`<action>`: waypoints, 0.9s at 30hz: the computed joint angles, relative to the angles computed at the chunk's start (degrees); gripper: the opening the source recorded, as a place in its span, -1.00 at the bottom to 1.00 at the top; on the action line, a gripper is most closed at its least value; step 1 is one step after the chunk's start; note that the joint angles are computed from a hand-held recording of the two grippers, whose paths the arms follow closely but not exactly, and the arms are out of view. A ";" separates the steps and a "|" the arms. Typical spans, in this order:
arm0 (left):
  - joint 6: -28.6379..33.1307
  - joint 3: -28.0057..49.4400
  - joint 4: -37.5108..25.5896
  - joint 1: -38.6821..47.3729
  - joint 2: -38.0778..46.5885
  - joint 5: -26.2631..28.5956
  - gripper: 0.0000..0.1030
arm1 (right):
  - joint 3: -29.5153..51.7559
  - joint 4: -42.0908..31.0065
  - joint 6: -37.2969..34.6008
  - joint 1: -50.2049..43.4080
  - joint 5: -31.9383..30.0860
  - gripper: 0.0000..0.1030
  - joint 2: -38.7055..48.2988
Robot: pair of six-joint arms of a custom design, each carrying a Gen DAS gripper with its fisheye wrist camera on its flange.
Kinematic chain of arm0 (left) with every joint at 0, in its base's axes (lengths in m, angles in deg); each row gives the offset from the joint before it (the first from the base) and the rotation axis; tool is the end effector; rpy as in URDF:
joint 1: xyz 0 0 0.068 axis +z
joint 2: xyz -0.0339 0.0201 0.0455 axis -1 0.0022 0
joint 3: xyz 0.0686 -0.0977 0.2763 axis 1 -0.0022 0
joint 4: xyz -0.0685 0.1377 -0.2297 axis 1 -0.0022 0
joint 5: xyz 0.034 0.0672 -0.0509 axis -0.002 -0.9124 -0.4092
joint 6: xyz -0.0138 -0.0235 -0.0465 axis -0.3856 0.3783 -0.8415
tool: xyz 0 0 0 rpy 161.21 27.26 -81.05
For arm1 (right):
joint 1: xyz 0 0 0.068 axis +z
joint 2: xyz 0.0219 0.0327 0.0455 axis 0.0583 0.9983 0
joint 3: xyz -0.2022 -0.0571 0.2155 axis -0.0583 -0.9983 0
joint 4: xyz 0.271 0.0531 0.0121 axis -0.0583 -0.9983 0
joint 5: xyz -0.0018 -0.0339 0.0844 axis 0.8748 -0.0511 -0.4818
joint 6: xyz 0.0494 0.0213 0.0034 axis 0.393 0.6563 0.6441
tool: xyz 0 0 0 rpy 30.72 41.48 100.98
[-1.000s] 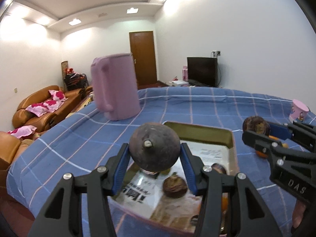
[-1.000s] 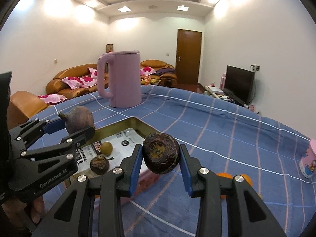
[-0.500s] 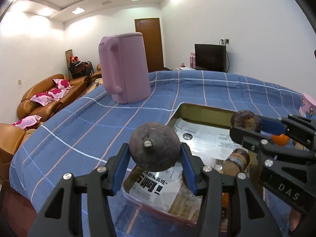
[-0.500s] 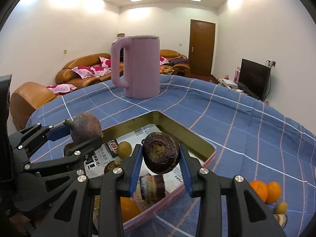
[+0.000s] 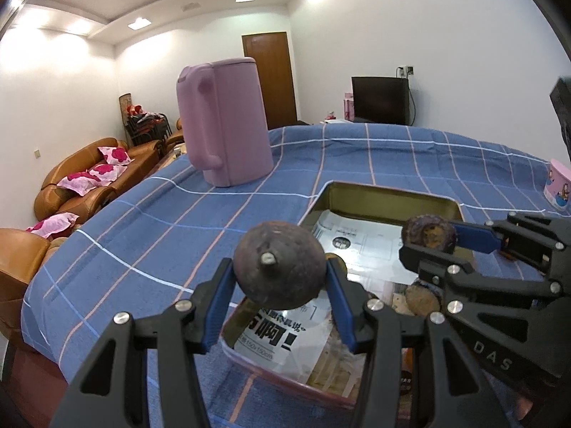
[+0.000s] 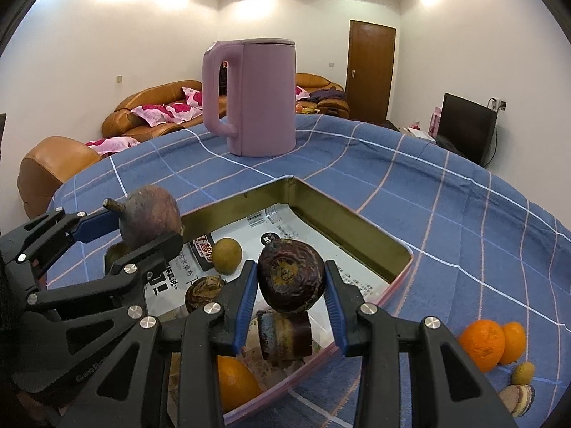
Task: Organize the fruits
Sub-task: 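Open the left tool releasing the grey fruit while the right tool drops the beet into the tin, then move both tools back to the pile and close the right tool on a striped cake roll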
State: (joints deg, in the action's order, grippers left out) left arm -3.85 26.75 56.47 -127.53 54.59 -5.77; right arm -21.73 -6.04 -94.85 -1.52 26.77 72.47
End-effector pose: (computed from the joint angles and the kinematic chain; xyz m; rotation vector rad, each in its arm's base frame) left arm 0.2375 -0.1618 0.0222 0.1986 2.1222 0.0408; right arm 0.2422 -0.0108 0.0319 -0.3217 2.2014 0.1342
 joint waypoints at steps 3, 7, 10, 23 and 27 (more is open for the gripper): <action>-0.15 -0.02 -0.31 -0.24 -0.04 -0.21 0.04 | 0.91 -2.15 0.02 -0.24 -0.33 -0.24 -0.14; -0.19 -0.38 0.05 -0.33 -0.17 0.34 0.04 | 1.66 -3.87 0.31 0.02 0.44 -0.23 -0.11; -0.13 -1.06 1.31 -0.70 -0.22 -0.34 0.05 | 1.47 -3.26 0.80 -0.05 0.98 -0.17 -0.01; -0.87 -4.54 5.90 -3.42 -2.46 -1.95 0.53 | -5.82 8.30 0.55 -7.68 -2.43 0.17 -0.46; -0.92 -4.65 4.56 -6.57 -4.54 -3.38 0.54 | -9.81 10.63 -3.98 -17.75 -7.37 0.17 -1.95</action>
